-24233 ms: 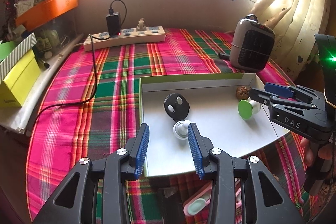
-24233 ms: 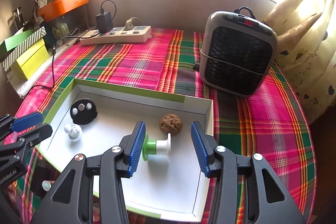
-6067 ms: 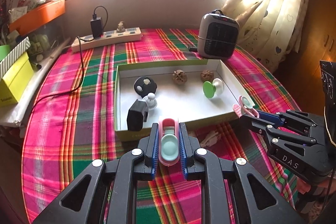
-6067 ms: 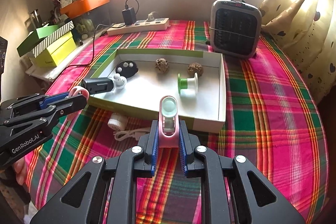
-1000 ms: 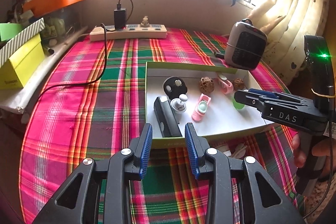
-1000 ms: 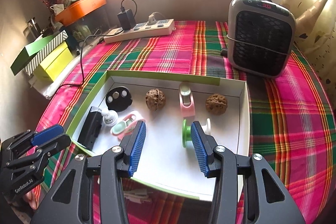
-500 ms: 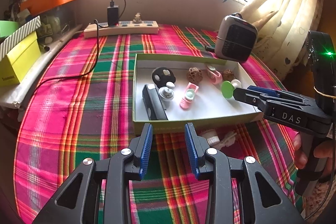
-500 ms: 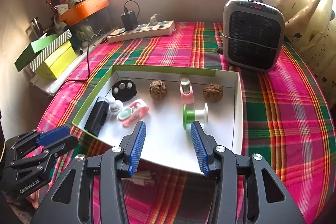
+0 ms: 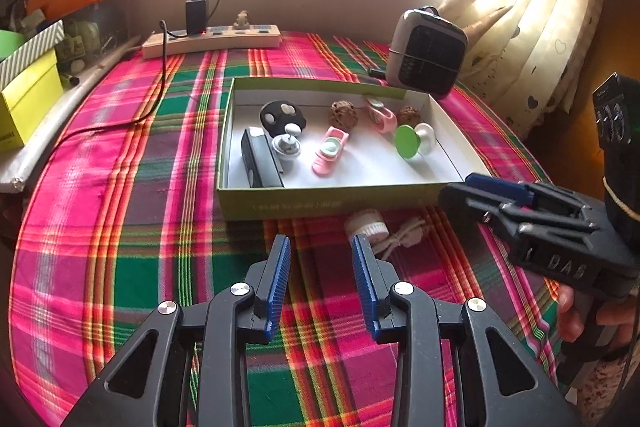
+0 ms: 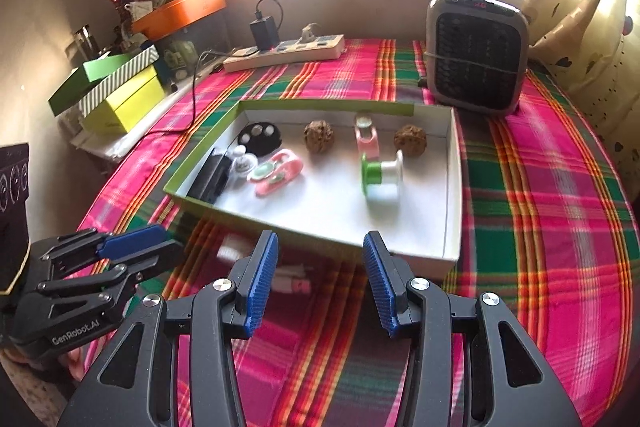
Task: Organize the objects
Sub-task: 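Move both tools back out toward the white cylinder and USB cable, then grasp the white round cylinder with the left tool while the right tool grasps the white USB cable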
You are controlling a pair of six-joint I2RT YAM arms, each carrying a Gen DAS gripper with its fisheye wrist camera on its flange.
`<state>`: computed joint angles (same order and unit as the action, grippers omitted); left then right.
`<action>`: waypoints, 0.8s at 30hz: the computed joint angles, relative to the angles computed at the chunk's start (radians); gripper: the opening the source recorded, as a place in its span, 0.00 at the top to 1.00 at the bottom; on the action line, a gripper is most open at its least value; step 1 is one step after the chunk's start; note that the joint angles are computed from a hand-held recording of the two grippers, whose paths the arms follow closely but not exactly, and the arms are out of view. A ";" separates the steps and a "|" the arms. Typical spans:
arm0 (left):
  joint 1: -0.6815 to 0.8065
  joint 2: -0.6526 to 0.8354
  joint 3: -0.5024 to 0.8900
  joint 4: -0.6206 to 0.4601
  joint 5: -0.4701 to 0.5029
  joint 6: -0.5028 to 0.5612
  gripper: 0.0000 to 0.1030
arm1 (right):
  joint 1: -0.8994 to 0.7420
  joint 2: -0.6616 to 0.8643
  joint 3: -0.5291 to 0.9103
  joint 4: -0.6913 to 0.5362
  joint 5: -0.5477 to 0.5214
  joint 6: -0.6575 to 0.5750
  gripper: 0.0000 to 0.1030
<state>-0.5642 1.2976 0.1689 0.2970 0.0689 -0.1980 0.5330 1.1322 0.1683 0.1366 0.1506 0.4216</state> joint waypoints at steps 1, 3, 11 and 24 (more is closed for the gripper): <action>0.000 -0.003 -0.004 0.001 0.001 0.000 0.71 | 0.009 0.026 0.002 0.010 0.002 0.003 0.55; -0.001 -0.006 -0.011 0.003 0.005 -0.004 0.71 | 0.023 0.061 -0.001 0.032 0.006 0.013 0.55; -0.020 -0.022 -0.030 -0.003 -0.005 -0.008 0.71 | 0.046 0.165 0.010 0.099 0.016 0.032 0.55; -0.028 -0.052 -0.044 -0.020 -0.050 0.001 0.71 | 0.051 0.252 0.029 0.178 -0.016 -0.004 0.55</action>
